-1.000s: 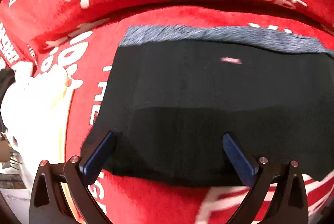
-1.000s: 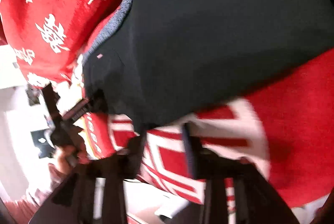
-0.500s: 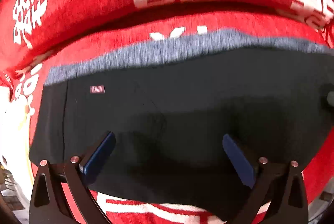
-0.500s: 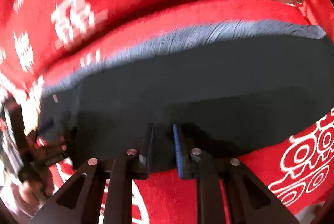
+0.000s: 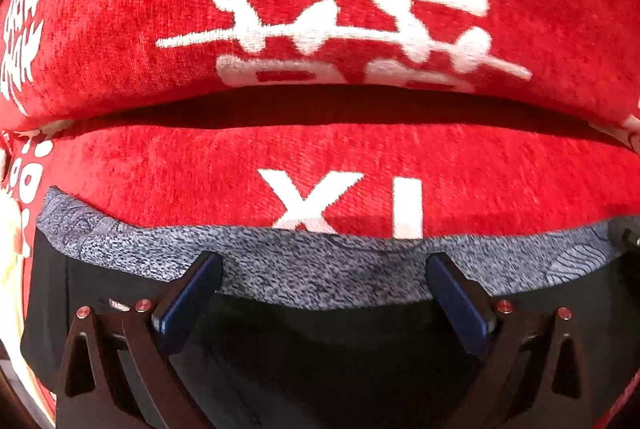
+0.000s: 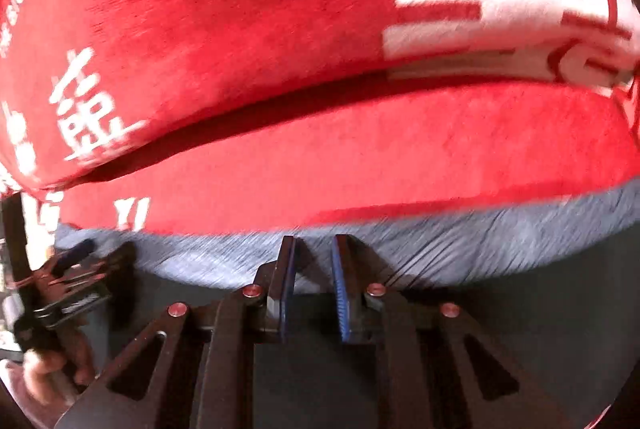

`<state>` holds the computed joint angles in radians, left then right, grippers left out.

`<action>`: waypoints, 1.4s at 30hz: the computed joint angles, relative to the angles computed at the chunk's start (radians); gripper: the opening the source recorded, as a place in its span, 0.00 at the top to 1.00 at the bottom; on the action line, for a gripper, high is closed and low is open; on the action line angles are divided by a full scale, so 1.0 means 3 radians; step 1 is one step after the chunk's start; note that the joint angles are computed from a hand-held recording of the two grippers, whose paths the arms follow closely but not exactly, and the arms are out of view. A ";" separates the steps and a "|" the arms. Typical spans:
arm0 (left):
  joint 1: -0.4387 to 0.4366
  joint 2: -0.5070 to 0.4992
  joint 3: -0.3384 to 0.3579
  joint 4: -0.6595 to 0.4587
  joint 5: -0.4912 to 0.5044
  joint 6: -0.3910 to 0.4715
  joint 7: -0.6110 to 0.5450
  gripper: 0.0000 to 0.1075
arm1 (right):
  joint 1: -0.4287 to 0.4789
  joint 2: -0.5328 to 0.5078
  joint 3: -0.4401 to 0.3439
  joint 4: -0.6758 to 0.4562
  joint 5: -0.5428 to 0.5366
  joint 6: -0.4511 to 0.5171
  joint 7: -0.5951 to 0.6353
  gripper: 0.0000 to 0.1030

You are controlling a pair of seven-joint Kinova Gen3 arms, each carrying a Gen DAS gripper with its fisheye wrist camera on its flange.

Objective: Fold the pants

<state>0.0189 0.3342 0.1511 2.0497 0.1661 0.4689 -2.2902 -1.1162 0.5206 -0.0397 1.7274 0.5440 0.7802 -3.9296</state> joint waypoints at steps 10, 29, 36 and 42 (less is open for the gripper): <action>-0.0094 -0.0236 -0.0104 -0.0054 -0.0234 0.0104 -0.0051 0.04 | -0.0019 -0.0207 -0.0088 -0.0007 -0.0165 0.0156 -0.0049 0.54; -0.1267 0.0280 -0.0132 -0.0551 -0.0148 0.0092 -0.0793 0.04 | -0.0170 0.0457 -0.0141 -0.1397 -0.0517 0.0368 0.0917 0.52; -0.1112 0.0145 -0.0336 -0.0517 -0.0119 0.0195 -0.0913 0.04 | -0.0153 0.0665 -0.0107 -0.1770 -0.0833 0.0558 0.1308 0.51; -0.1210 -0.0187 -0.0332 -0.0372 -0.0032 0.0560 -0.1245 0.04 | -0.0279 0.0670 -0.0025 -0.1889 -0.0906 0.0721 0.1177 0.46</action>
